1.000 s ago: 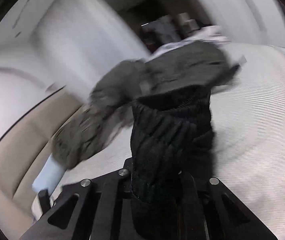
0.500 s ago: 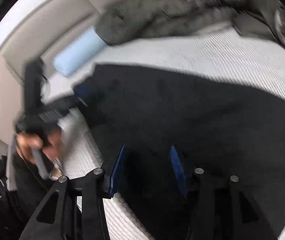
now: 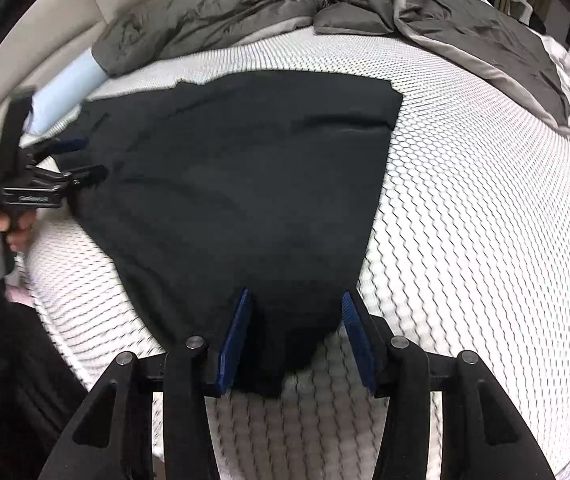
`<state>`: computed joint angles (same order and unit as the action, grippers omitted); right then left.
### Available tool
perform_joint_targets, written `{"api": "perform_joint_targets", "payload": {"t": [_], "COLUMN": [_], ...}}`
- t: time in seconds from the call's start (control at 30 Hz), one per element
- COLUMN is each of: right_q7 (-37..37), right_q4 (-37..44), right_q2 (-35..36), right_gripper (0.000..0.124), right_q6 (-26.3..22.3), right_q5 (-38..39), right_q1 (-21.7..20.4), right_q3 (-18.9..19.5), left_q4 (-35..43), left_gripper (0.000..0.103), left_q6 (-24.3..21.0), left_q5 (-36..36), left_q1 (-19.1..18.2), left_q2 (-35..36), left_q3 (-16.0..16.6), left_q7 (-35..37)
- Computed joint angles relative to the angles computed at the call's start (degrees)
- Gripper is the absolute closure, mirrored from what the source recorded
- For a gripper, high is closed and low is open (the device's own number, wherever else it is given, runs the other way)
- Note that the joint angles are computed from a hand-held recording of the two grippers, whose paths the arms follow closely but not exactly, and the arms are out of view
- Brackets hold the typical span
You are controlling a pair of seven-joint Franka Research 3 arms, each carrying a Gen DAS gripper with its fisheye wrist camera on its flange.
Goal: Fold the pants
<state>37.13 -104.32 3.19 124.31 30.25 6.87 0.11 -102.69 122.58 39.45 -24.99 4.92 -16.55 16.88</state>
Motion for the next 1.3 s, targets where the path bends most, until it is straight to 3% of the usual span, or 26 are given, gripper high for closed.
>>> {"api": "perform_joint_targets", "payload": {"t": [0.1, 0.23, 0.3, 0.37, 0.43, 0.6, 0.67, 0.7, 0.73, 0.8, 0.9, 1.0, 1.1, 1.13, 1.17, 1.2, 1.27, 1.3], "right_q7": [0.43, 7.82, 10.76, 9.10, 5.72, -0.34, -1.57, -3.17, -5.55, -7.90, -4.91, -4.65, -1.04, -0.66, 0.88, 1.99, 3.46, 3.76], "right_q4": [3.84, 10.14, 11.62, 11.19, 9.15, 4.75, 3.82, 4.21, 2.90, 2.75, 3.70, 4.45, 5.49, 5.70, 6.62, 7.26, 8.02, 8.46], "right_q2": [2.54, 8.55, 10.38, 9.87, 7.89, 5.13, 4.40, 4.71, 4.02, 4.51, 5.59, 6.20, 7.46, 7.82, 8.85, 9.42, 10.34, 10.49], "right_gripper": [0.075, 0.075, 0.090, 0.123, 0.123, 0.118, 0.105, 0.097, 0.076, 0.073, 0.073, 0.073, 0.073, 0.073, 0.073, 0.073, 0.073, 0.073], "right_q6": [-4.62, -8.18, -8.48, -7.88, -10.81, -10.67, -12.19, -12.17, -11.32, -10.65, -8.84, -7.40, -6.38, -6.64, -6.66, -7.16, -6.81, -6.94], "right_q5": [6.86, 10.02, 9.27, 8.83, 11.38, 11.74, 14.19, 16.42, 19.31, 24.83, 22.20, 22.01, 19.54, 18.78, 17.66, 16.63, 15.76, 15.77], "right_q1": [-1.70, -2.60, -2.49, -2.48, -3.52, -3.37, -4.48, -5.01, -5.61, -6.18, -5.64, -5.30, -4.14, -4.24, -3.77, -3.62, -3.13, -3.19], "right_q3": [-0.71, -0.08, 0.55, 1.30, 1.65, 0.88, 0.15, -0.10, -0.28, -0.37, -0.44, 0.06, 0.74, 0.66, 0.94, 1.07, 1.63, 1.79], "left_q4": [-1.69, 0.68, 2.49, 3.29, 3.57, 4.29, 4.45, 4.33, 4.37, 6.57, 12.71, 20.80, 19.11, 17.71, 17.24, 15.67, 13.33, 13.17], "left_gripper": [0.000, 0.000, 0.000, 0.000, 0.000, 0.000, 0.001, 0.001, 0.001, 0.001, 0.007, 0.025, 0.039, 0.072, 0.089, 0.094, 0.096, 0.096], "left_q6": [3.45, 2.49, 0.02, -0.54, -0.55, -1.57, -1.75, -0.68, 1.02, 4.81, 9.69, 7.36, 11.50, 14.22, 14.66, 16.08, 19.31, 18.71], "left_q5": [0.46, -0.93, -1.58, -2.02, -1.98, -1.80, -0.55, 0.18, 0.74, 1.13, -4.71, -18.27, -20.88, -20.15, -18.28, -12.67, -9.54, -9.42], "left_q1": [0.52, 1.07, 0.80, 0.67, 0.50, 0.25, 0.20, 0.44, 0.88, 2.15, 4.58, 7.11, 6.74, 6.47, 5.50, 3.51, 3.61, 3.87], "left_q2": [-1.21, 0.81, 2.36, 3.24, 3.53, 3.49, 2.84, 2.39, 2.14, 3.53, 8.99, 16.09, 16.61, 15.93, 15.29, 13.59, 11.81, 11.54], "left_q3": [0.34, 0.55, 0.64, 0.94, 1.17, 1.62, 1.87, 2.06, 2.28, 2.98, 3.56, 2.72, 3.93, 4.50, 5.65, 8.00, 8.36, 8.26], "left_q7": [-3.58, -3.74, -2.79, -2.39, -2.09, -2.35, -4.26, -5.27, -5.82, -6.08, -0.61, 11.27, 10.56, 10.26, 8.01, 2.60, -0.07, -1.11]}}
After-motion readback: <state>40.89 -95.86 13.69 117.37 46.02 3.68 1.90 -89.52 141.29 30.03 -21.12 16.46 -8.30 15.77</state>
